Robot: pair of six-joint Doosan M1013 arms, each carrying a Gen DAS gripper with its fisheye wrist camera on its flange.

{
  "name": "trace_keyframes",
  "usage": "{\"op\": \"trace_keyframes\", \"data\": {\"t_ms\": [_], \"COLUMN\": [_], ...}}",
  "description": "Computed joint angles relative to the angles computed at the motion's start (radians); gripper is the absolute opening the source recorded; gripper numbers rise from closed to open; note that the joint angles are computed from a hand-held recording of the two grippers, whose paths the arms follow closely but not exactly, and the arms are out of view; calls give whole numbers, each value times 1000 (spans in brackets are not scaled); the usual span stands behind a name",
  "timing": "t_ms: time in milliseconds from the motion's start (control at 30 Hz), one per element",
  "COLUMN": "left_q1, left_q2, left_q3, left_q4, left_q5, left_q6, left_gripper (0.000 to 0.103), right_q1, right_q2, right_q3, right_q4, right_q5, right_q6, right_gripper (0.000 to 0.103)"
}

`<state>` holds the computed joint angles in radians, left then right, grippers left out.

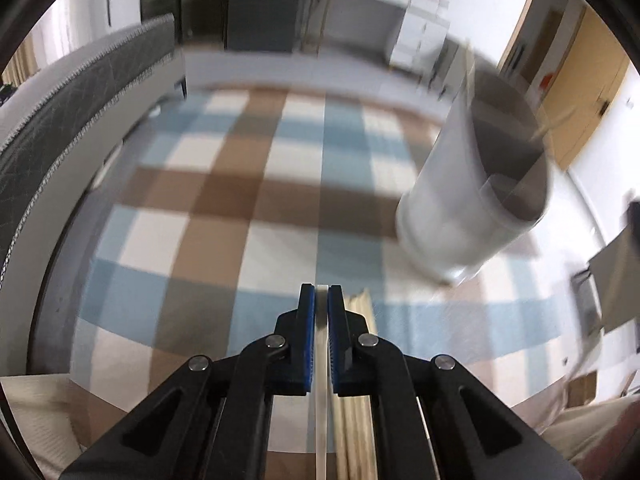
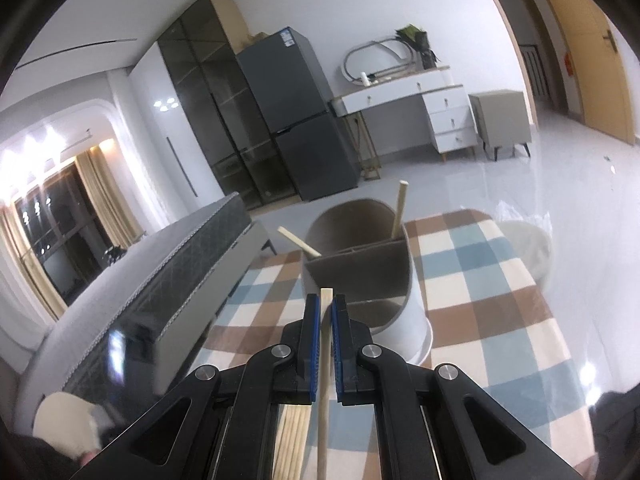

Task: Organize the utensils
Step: 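Lift both chopsticks over the utensil holder and lower them in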

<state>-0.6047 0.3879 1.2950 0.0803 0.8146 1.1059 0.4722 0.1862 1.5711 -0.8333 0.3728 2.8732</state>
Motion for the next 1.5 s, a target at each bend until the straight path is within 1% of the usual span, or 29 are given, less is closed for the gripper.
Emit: {"op": "trace_keyframes", "data": {"t_ms": [33,100,200,267,300,467,633,767,933,1033,1067,1167,1267,1367,1400,1433,1500], "left_q1": [0,-6,1,9,10,14,15,21,26,32,33,35,41,48,52,55,54], "left_q2": [-9,-32,-49,-41,-38,-32,-44,-49,-49,-40,-39,-28,-15,4,9,13,28], "left_q3": [7,26,38,25,21,7,2,-10,-47,-90,-98,-146,-198,-250,-262,-268,-297], "left_q4": [-4,21,-15,-43,-43,-46,-89,-135,-214,-292,-301,-347,-386,-413,-441,-466,-444], "left_q5": [-32,-75,-103,-92,-81,-38,-18,-14,-10,2,2,-2,-25,-52,-70,-94,-136], "left_q6": [5,3,30,57,58,69,121,162,220,280,285,314,328,329,343,358,340], "left_gripper": [2,2,2,2,2,1,1,1,1,1,1,1,1,1,1,1,1], "right_q1": [4,12,26,38,41,56,62,64,62,55,53,39,22,3,-6,-17,-39], "right_q2": [-1,-4,-5,-4,-3,2,-1,-7,-19,-24,-24,-26,-24,-21,-18,-14,-5], "right_q3": [1,6,11,11,11,5,7,12,11,5,0,-19,-45,-69,-81,-92,-113], "right_q4": [-24,-64,-135,-185,-189,-170,-180,-216,-327,-392,-408,-442,-449,-470,-484,-500,-528], "right_q5": [2,-2,-1,1,-1,16,29,31,34,27,26,21,15,5,0,-19,-60], "right_q6": [14,45,91,103,96,53,62,106,210,264,275,278,242,242,252,270,323], "right_gripper": [5,5,5,5,5,5,5,5,5,5,5,5,5,5,5,5,5]}}
